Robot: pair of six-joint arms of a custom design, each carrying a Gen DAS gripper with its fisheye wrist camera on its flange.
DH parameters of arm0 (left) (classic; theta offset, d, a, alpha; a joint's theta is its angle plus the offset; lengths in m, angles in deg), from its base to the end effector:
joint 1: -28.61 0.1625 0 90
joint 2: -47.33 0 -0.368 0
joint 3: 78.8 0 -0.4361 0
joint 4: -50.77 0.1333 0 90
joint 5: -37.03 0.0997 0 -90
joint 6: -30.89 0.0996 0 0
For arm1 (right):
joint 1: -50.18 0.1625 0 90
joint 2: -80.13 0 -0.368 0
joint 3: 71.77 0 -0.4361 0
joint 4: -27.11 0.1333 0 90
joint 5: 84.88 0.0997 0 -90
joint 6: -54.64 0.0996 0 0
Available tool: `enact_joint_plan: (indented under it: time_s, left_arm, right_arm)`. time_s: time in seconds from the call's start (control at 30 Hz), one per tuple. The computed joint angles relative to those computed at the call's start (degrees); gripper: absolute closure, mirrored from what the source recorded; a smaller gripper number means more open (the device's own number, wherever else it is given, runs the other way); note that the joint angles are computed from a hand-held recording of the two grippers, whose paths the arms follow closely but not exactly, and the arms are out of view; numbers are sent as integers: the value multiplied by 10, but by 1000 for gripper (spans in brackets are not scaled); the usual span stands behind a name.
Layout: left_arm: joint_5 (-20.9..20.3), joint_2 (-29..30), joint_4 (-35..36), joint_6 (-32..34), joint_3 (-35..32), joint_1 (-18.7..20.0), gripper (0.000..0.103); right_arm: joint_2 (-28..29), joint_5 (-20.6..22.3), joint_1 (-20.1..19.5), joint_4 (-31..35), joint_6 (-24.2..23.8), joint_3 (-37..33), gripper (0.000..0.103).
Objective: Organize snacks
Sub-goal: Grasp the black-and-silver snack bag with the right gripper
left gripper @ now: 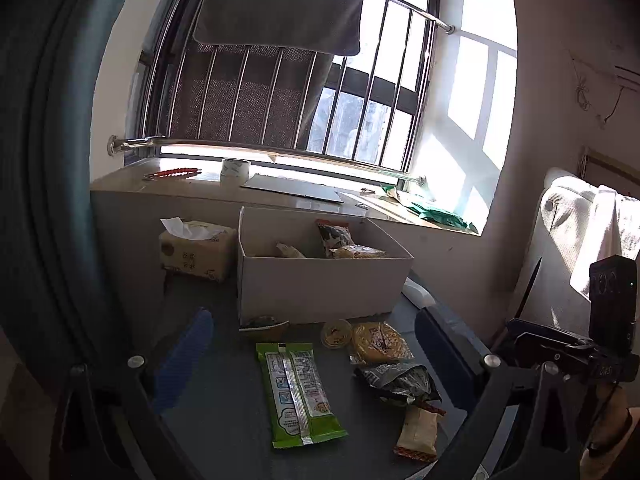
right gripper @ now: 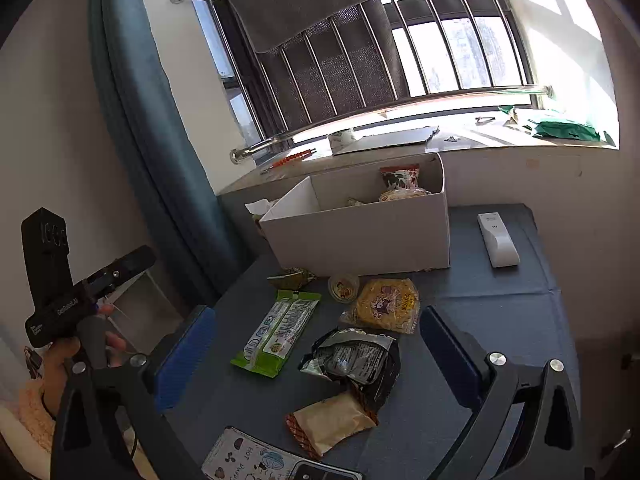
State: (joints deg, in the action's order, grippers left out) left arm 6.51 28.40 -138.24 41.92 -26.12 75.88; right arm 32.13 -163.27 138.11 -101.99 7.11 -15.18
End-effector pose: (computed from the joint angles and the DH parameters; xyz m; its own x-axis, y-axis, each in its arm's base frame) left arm -0.3808 -0.7351 0.1090 -0.8329 -0.1671 -0.5276 0.4517 0.3458 -0.8225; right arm 0.1239 -0.8179 0.3374 -0.6864 -0.6801 0.2574 -0.7038 0.5321 -0.4707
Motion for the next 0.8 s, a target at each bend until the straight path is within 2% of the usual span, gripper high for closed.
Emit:
enact_joint_plan:
  time_s: [0.1, 0.17, 0.3, 0.37, 0.53, 0.63, 0.8]
  left_arm:
    - [-5, -16, -21, -21, 44, -2, 0]
    - [14, -19, -18, -23, 58, -5, 0]
    - [32, -38, 11, -57, 92, -11, 0]
    - [26, -49, 35, -78, 107, -10, 0]
    - [17, -52, 58, -90, 108, -9, 0]
    - [12, -51, 80, -101, 107, -7, 0]
    - [1, -52, 119, -122, 107, -4, 0]
  right_arm:
    - [-27, 3, -11, -26, 21, 41, 0]
    - [-36, 5, -18, -30, 18, 56, 0]
    - [-32, -74, -13, -54, 2, 62, 0]
    - [-21, -114, -9, -67, 10, 56, 0]
    - [19, -175, -3, -51, 37, 9, 0]
    - [45, -201, 3, -41, 28, -18, 0]
    - [111, -221, 18, 18, 6, -95, 0]
